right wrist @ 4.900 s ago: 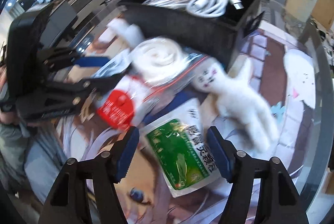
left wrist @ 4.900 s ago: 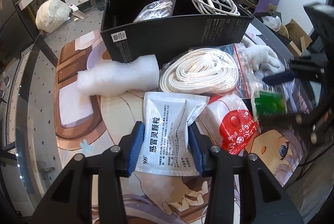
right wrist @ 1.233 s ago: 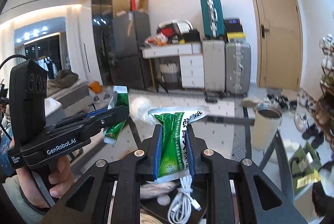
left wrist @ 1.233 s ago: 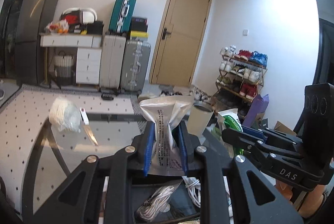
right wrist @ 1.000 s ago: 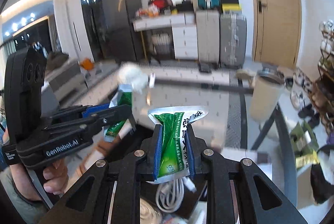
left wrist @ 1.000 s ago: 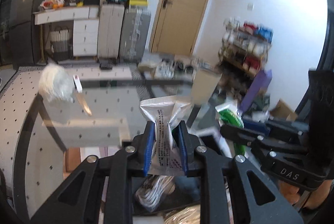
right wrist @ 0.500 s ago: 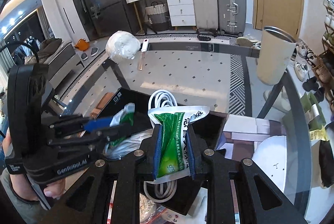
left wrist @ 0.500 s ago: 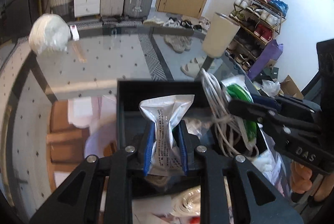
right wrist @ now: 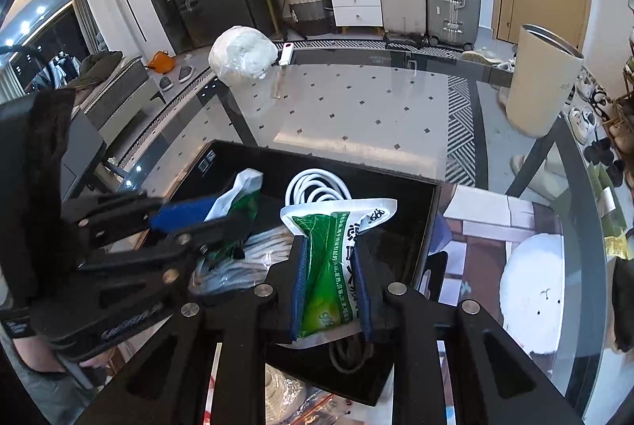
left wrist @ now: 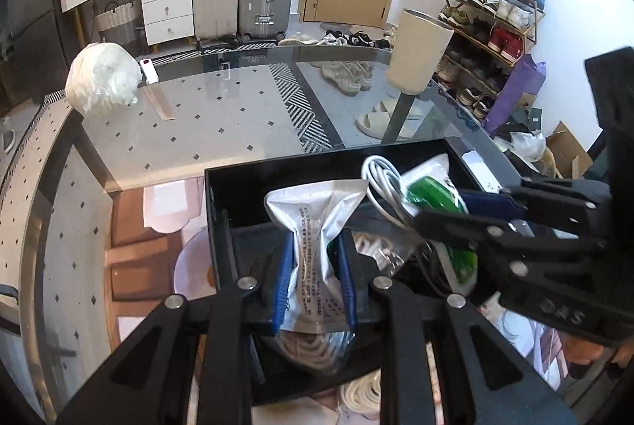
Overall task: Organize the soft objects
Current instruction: 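Open the left tool to drop the white sachet into the box while the right tool releases the green sachet, then lower the left tool to the white foam piece while the right tool reaches the white plush doll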
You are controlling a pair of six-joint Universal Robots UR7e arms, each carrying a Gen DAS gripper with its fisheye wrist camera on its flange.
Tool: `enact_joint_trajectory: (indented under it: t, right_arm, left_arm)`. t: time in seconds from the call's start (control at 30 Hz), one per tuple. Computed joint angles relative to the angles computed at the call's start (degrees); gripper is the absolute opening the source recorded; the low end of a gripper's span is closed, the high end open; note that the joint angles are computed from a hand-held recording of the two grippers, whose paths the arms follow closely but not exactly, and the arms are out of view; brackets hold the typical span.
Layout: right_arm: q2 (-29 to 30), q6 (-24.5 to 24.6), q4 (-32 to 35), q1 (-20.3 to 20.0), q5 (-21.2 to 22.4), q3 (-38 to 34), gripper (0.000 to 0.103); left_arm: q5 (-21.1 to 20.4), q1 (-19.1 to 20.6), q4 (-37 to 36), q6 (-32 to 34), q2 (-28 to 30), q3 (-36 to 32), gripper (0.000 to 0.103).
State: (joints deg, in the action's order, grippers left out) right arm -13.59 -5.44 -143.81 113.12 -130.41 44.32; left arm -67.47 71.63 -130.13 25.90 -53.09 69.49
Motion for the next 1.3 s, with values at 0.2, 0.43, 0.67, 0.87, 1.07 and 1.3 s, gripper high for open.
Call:
enact_joint_trajectory:
  t: [0.2, 0.43, 0.67, 0.87, 1.07, 1.3]
  right_arm:
    - [-0.12, 0.92, -0.05, 0.36, -0.99, 0.6, 0.021]
    - [-3.83, -2.8, -6.7, 1.37, -0.37, 7.0, 0.037]
    - [-10.88, -6.43, -15.55, 2.75, -0.18, 18.39, 0.037]
    - [-14.08, -2.69, -11.72, 2.42, -2.47, 23.12, 0.037]
    - [-14.75, -2.08, -10.76, 1.88, -3.97, 24.15, 0.037]
    - [-13.95, -0.6, -5.53, 1.92, -5.21, 22.86, 0.037]
  left_arm:
    - [0.39, 0.09, -1.14, 1.73, 0.47, -0.19, 0.021]
    - [0.55, -0.84, -4.19, 5.13, -2.41, 2.6, 0.051]
    - [-2.65, -0.99, -3.6, 5.33, -7.53, 4.73, 0.051]
    - [-1.27, -0.76, -1.51, 4.5, -10.24, 7.48, 0.051]
    - [0.0, -0.59, -0.77, 4.69, -12.06, 10.26, 0.052]
    - [1.15, -0.14, 1.66, 4.5, -13.11, 11.45, 0.054]
